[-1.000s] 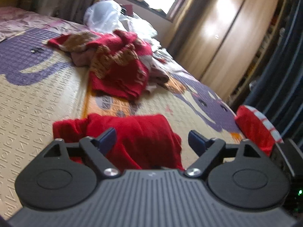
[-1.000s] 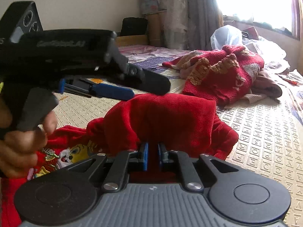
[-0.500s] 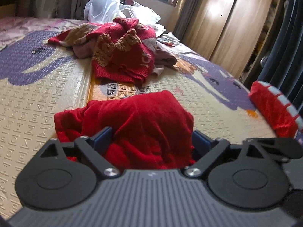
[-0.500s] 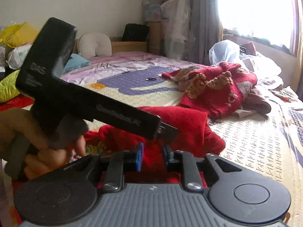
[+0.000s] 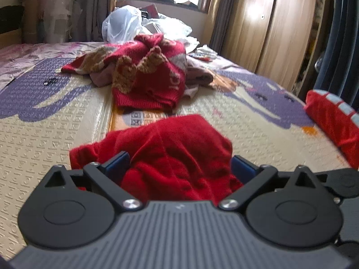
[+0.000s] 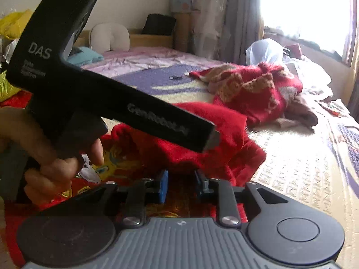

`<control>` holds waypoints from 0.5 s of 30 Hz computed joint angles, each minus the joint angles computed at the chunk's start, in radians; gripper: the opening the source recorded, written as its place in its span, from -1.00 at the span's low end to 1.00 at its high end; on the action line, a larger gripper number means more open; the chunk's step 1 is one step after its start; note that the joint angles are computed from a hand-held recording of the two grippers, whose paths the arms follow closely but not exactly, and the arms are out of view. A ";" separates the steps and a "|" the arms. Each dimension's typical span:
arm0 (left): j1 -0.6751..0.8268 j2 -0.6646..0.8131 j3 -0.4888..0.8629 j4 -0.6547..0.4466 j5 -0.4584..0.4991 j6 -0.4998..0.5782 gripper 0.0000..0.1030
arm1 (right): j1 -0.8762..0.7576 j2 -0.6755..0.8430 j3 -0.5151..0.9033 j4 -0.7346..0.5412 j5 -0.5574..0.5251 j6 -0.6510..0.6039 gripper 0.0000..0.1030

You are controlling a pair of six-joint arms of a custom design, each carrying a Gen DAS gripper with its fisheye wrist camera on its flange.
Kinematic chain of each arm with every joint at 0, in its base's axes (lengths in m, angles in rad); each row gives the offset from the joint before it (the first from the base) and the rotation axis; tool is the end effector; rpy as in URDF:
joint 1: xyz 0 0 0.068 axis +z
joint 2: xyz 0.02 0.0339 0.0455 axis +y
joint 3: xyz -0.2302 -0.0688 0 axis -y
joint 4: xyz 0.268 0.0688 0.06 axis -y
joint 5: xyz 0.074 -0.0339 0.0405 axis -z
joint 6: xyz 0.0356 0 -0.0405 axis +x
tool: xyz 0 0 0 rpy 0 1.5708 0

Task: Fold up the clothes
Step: 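Lift the red fleece off the bed with both grippers, turning it over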

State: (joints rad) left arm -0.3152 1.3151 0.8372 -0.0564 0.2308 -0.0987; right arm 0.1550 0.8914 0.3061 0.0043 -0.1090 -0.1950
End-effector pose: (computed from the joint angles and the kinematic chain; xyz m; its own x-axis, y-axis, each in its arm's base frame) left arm 0.3025 -0.1072 0.2109 -0.5300 0.0719 -0.8450 0.4389 0.8758 -0.2007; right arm 0.2201 0.0383 0.1345 -0.4849 -0.2707 -0.8316 -0.3438 0.9333 -0.1034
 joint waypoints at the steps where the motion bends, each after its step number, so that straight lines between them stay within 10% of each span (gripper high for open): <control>1: 0.003 -0.008 0.000 -0.003 0.004 -0.006 0.91 | -0.003 -0.023 -0.003 -0.014 -0.001 -0.001 -0.43; 15: 0.067 -0.257 -0.049 -0.150 0.062 0.088 0.91 | 0.045 -0.438 -0.055 -0.342 0.010 -0.074 -0.28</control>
State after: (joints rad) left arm -0.2480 1.0578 0.7878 -0.2062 0.2925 -0.0109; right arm 0.2001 0.4533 0.2508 -0.3377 -0.0986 -0.2694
